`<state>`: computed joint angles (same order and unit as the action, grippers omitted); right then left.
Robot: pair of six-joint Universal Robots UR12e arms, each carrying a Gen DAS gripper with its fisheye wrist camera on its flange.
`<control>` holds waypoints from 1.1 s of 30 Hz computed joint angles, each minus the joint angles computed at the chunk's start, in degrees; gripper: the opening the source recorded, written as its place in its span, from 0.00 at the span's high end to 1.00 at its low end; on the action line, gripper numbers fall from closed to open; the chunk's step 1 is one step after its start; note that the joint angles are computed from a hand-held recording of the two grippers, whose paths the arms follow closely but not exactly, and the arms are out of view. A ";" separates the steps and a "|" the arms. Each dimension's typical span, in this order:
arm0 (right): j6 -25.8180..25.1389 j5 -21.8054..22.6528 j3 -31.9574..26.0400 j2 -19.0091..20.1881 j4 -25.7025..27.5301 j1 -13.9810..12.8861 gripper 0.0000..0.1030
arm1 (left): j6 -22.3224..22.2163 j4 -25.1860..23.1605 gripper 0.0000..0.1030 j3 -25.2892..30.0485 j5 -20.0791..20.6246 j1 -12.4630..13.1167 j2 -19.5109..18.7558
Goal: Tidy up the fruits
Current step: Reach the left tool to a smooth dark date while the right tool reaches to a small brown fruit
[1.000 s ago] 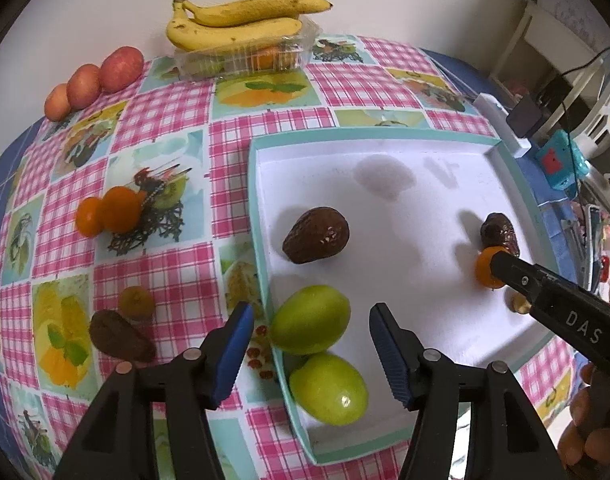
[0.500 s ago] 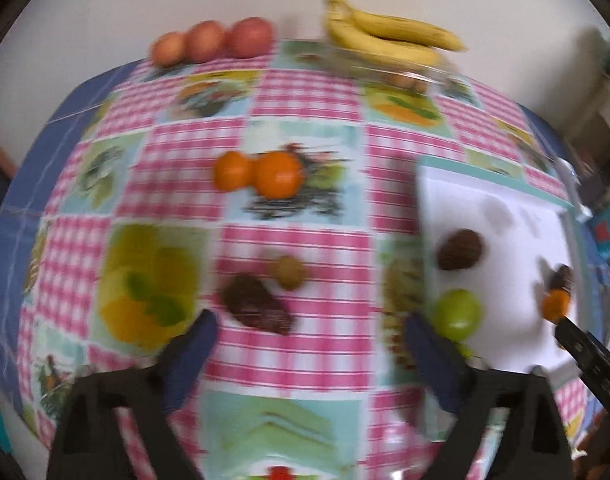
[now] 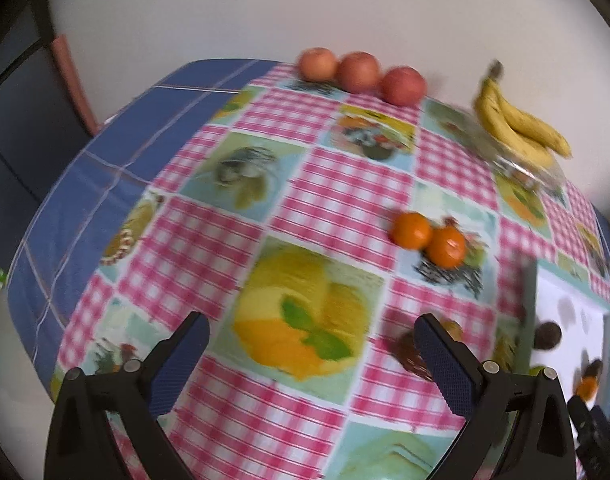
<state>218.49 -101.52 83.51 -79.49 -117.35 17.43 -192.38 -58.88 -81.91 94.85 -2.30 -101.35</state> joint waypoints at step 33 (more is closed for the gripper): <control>-10.54 7.03 -9.84 9.69 -9.79 5.49 0.09 | -2.06 4.35 0.00 -0.26 -4.73 3.40 -0.07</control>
<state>207.95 -94.50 73.66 -69.80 -127.14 22.93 -194.44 -54.53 -82.17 90.12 1.10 -101.41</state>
